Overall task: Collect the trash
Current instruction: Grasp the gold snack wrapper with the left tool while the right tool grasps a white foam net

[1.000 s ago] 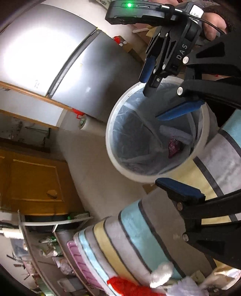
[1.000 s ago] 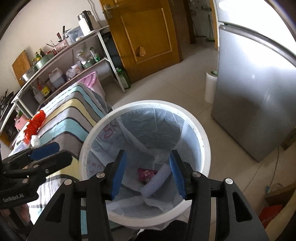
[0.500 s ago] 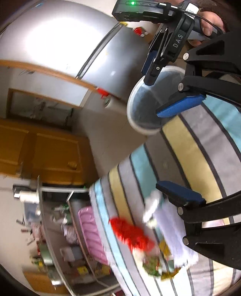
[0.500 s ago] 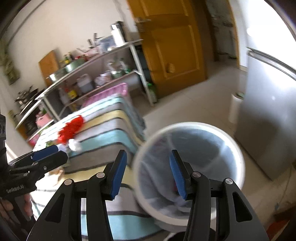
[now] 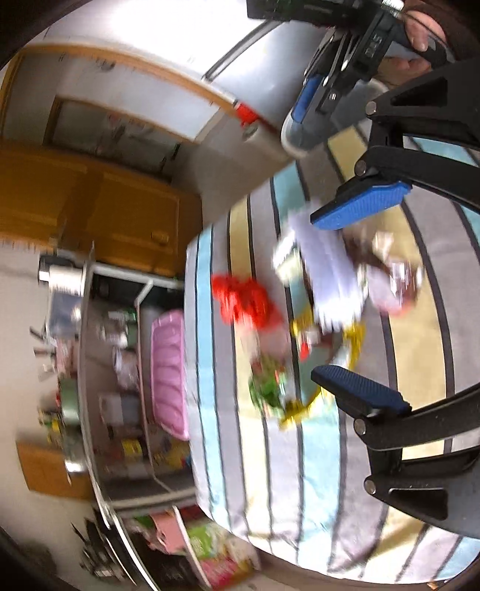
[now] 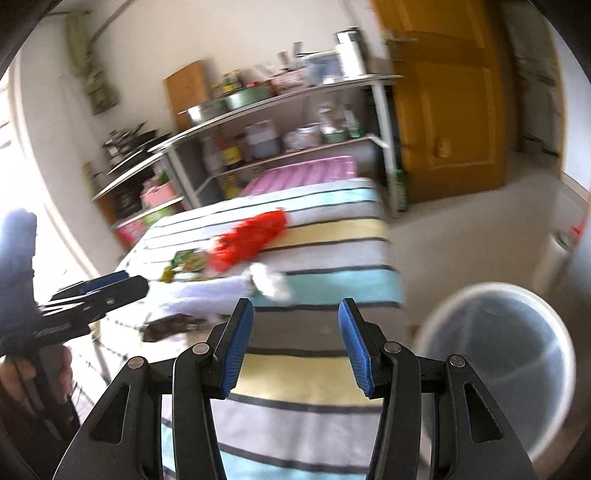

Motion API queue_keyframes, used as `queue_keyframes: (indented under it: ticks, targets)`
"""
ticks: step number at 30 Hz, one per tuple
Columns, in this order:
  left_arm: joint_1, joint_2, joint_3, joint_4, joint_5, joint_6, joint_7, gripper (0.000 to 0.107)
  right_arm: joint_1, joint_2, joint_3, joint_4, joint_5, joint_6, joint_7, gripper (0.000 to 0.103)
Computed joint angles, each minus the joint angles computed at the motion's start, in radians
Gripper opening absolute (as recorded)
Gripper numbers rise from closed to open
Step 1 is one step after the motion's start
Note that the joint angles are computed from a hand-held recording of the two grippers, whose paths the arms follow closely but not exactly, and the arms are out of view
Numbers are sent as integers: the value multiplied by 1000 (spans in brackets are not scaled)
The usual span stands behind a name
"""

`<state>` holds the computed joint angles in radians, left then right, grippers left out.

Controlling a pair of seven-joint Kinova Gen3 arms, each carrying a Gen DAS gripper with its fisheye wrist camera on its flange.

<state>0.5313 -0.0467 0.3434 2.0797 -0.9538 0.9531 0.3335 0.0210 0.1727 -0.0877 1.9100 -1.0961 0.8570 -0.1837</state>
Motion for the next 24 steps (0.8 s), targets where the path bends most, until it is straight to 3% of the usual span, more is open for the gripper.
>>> queue_keyframes:
  ticks: [7,10,14,19,24]
  targets:
    - [-82,-76,-45,100,63,-96,-20,78,-75,55,-51,-64,58,14,-4,50]
    - [-126,-86,-21,123,60,-106,-8,78,-94,69,-73,-93,94,15,-5,50]
    - [-177,-103,-61,149,101,-219,-83,78,-85,128,-100,-167,99,103,-20,50]
    - [-245,-74,-51,139,115,-264,-121,78,-124,197,-117,-256,191,150,-66,52]
    - [-255,-37,-76,124,164,-279,-188,78,-109,247,-137,-307,267,237,-84,54]
